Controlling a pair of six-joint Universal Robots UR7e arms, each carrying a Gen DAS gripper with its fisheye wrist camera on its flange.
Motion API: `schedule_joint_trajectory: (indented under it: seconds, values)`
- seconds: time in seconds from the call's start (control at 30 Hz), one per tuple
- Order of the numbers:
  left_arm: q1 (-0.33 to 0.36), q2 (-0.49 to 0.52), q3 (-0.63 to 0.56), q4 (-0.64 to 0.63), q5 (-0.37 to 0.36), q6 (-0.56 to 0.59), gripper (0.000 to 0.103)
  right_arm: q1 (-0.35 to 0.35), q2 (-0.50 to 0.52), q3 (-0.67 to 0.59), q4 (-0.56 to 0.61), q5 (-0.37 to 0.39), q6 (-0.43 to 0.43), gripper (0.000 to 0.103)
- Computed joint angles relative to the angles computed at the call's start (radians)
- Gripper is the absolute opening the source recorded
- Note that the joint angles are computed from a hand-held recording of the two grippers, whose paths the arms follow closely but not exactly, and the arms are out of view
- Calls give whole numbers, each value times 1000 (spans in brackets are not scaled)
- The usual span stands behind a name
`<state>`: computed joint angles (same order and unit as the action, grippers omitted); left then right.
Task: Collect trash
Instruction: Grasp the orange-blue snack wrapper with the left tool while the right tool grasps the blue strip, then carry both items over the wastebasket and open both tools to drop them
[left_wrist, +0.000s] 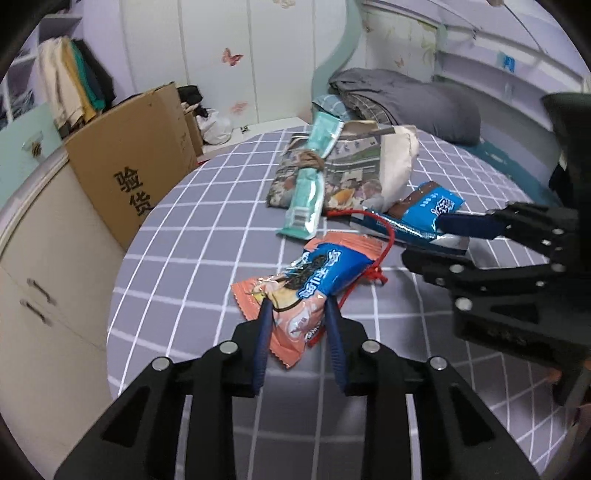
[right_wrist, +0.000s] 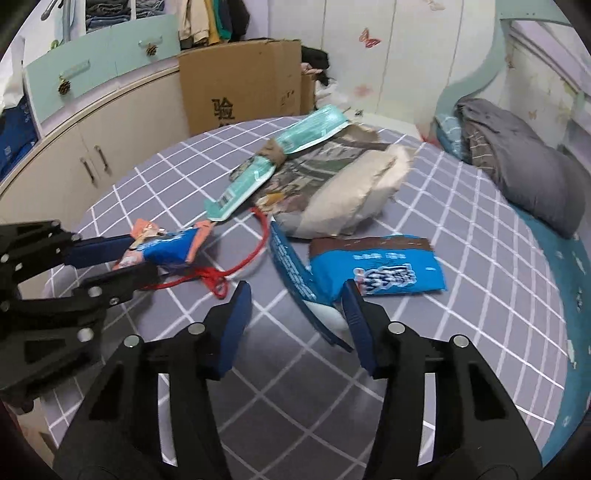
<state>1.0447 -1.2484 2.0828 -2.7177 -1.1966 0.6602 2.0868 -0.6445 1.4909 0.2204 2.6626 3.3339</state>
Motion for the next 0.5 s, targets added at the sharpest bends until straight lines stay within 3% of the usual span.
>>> schedule_joint_trajectory:
  seconds: [0.07, 0.1, 0.23, 0.5]
  values:
    - [15, -10, -12, 18, -18, -20, 28, -12, 19, -28, 70, -3, 61, 44]
    - [23, -20, -16, 30, -28, -39, 27, -15, 15, -24, 68, -8, 64, 35]
    - [38, -49, -9, 6, -21, -81, 27, -9, 23, -29, 77, -18, 82, 15]
    - [90, -111, -27, 6, -62, -126, 26, 66, -7, 21, -21, 54, 89, 12]
